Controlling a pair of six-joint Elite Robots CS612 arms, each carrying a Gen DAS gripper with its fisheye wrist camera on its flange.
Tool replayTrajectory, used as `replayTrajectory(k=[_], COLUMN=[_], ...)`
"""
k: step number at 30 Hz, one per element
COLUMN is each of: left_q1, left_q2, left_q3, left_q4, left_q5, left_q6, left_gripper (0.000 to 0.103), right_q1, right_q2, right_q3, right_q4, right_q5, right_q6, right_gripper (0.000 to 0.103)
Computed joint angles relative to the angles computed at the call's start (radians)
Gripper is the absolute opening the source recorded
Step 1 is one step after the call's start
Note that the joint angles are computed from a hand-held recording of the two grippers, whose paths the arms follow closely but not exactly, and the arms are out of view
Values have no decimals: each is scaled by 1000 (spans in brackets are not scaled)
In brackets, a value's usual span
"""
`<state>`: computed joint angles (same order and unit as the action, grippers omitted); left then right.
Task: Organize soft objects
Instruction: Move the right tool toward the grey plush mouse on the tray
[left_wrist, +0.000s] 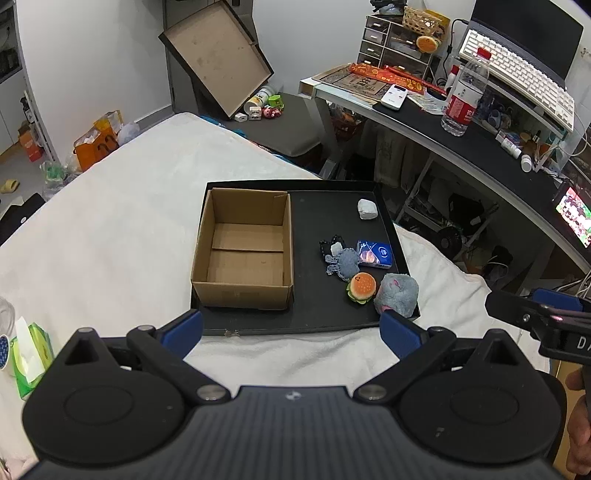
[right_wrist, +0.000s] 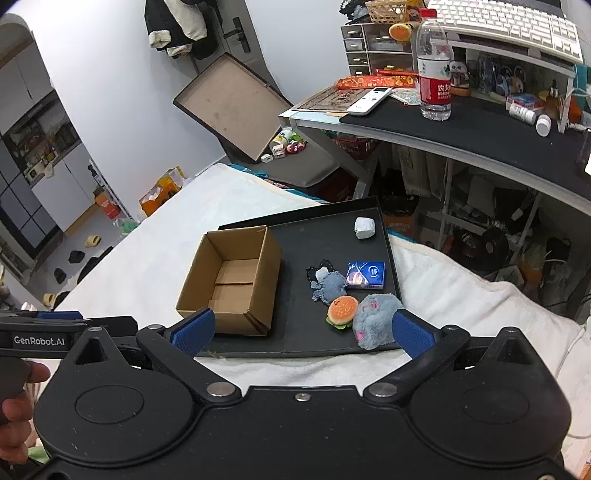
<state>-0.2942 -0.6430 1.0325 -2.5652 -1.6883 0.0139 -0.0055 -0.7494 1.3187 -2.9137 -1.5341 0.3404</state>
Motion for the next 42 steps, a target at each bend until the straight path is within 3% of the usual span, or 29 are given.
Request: replayTrajectory(k=[42], left_q1=[0], left_q2=[2], left_q3=[-1], left_q4=[3], left_q5=[11], left_q6=[9], left_gripper=[101], right_q1=[5], right_q2=[7], right_q3=[-23], right_q4=[29], right_q5=[-37], right_q6=[-25], right_gripper=[103])
